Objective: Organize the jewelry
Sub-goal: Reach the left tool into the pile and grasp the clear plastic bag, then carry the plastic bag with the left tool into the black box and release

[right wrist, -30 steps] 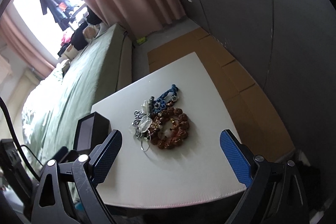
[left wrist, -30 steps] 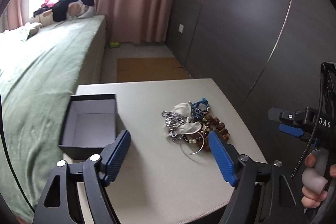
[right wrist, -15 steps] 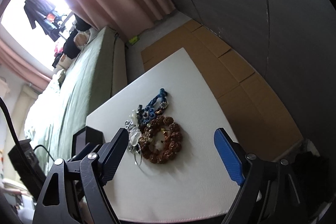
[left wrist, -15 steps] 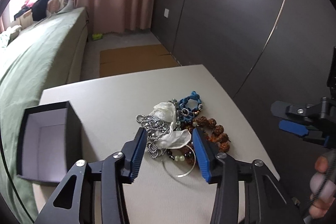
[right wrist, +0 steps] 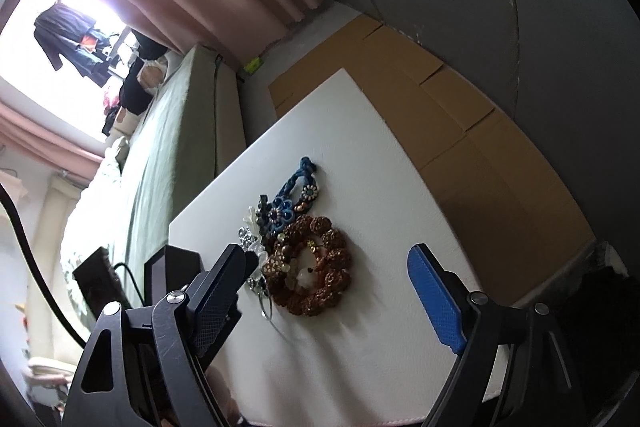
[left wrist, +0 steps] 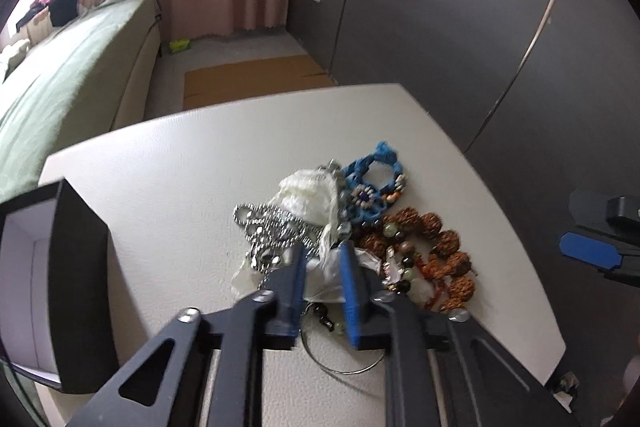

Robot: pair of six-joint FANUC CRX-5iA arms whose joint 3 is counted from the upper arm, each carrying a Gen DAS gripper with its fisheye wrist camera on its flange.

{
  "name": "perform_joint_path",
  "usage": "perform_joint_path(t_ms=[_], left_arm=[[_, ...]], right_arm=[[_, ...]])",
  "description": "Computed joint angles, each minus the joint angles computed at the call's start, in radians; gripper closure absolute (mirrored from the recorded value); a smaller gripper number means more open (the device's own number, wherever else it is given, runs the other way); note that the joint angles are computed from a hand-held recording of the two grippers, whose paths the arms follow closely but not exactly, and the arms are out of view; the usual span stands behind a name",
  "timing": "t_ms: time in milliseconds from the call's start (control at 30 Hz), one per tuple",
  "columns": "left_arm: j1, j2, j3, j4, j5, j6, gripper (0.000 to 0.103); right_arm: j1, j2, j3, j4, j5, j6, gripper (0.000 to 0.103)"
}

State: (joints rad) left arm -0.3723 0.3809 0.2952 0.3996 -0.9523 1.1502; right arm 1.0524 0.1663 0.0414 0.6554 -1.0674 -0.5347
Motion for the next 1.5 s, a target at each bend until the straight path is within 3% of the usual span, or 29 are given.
perform_joint_path(t_ms=[100, 333, 533, 600, 800, 1100, 1167, 1500], left_arm=[[0.012, -0.021, -0.038, 0.042, 0.022, -0.031, 0.103], [0.060, -0.075, -0.124, 0.211, 0.060, -0.124, 0.103], [0.099, -0.098, -0.159, 0.329, 0.061, -0.162, 0.103], [0.108, -0.102, -0.164, 0.344, 0.066, -0.164, 0.103], [0.132, -0.118, -0.182, 0.387, 0.070, -0.178, 0.103], [0.169, -0.156, -0.229, 0.470, 0.078, -0.221, 0.103], [0.179, -0.165, -0.239, 0.490, 0.083, -0.224, 0.103], [0.241, -0.213, -0.287, 0.539, 0.094, -0.249, 0.103]], right_arm=[[-0.006, -0.001, -0.005, -0.009, 0.017, 0.002, 0.018], [-0.012, 0.020, 0.011, 0.009, 0.069, 0.046, 0.022], [-0.024, 0.086, 0.108, -0.042, 0.067, 0.182, 0.045], [-0.033, 0.110, 0.142, -0.074, 0.072, 0.231, 0.060], [-0.055, 0.191, 0.255, -0.155, 0.029, 0.345, 0.080], [-0.072, 0.288, 0.397, -0.221, -0.098, 0.441, 0.082], [-0.074, 0.316, 0.441, -0.235, -0.152, 0.470, 0.087], [-0.045, 0.342, 0.483, -0.151, -0.255, 0.444, 0.095]])
